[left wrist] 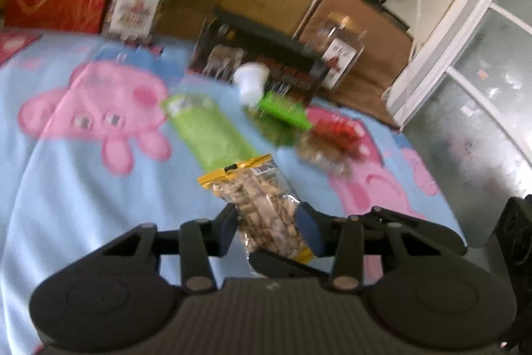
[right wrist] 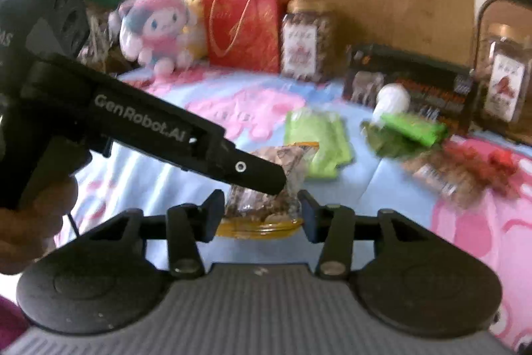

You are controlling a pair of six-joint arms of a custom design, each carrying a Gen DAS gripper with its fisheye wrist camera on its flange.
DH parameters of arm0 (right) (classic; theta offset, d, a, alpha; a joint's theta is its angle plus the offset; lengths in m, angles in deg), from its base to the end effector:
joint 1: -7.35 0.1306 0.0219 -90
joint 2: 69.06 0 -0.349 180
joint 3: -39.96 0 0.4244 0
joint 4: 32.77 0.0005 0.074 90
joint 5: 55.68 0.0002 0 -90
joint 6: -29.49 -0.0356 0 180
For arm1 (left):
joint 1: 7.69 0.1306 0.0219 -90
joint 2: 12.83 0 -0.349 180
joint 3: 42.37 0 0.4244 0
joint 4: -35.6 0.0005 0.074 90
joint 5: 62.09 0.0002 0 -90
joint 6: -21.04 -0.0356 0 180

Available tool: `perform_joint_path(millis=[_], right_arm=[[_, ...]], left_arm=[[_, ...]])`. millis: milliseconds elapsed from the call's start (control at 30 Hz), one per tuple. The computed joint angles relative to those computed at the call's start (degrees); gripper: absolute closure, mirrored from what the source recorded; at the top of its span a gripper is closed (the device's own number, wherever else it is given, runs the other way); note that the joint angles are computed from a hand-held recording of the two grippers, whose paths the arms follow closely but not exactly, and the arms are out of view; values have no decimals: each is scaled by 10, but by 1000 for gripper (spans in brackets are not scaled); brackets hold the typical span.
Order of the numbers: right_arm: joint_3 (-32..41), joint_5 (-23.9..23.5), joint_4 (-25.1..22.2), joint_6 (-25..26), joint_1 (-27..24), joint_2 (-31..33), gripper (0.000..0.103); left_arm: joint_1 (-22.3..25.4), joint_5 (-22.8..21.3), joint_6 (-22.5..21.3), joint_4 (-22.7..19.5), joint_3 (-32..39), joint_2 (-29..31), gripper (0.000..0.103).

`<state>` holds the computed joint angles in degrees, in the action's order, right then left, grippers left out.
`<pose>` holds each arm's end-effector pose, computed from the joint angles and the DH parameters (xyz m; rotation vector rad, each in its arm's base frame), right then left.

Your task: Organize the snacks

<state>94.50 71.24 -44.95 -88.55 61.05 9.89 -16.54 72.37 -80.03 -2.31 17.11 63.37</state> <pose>0.2684 0.3285 0.2365 -0.1191 2.0678 0.1568 0.3938 -0.0871 0.2663 0.7096 2.2664 -0.9478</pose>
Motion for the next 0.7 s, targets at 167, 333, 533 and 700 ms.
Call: perform_joint_path(millis=[167,333,533,700], right_arm=[[4,35,32,40,-14,-10,53],[10,35,72,87,-48,-13,53],[31,7,120,129,-110,1,53],[73,-17,158,164,-178,41,54]], left_arm=[[-16,3,22,34,26,3,63],[-32,1,51,72,66,32,63],[-56,-4,109,108,156,111,63],[-88,-29,149,134,262,204,63]])
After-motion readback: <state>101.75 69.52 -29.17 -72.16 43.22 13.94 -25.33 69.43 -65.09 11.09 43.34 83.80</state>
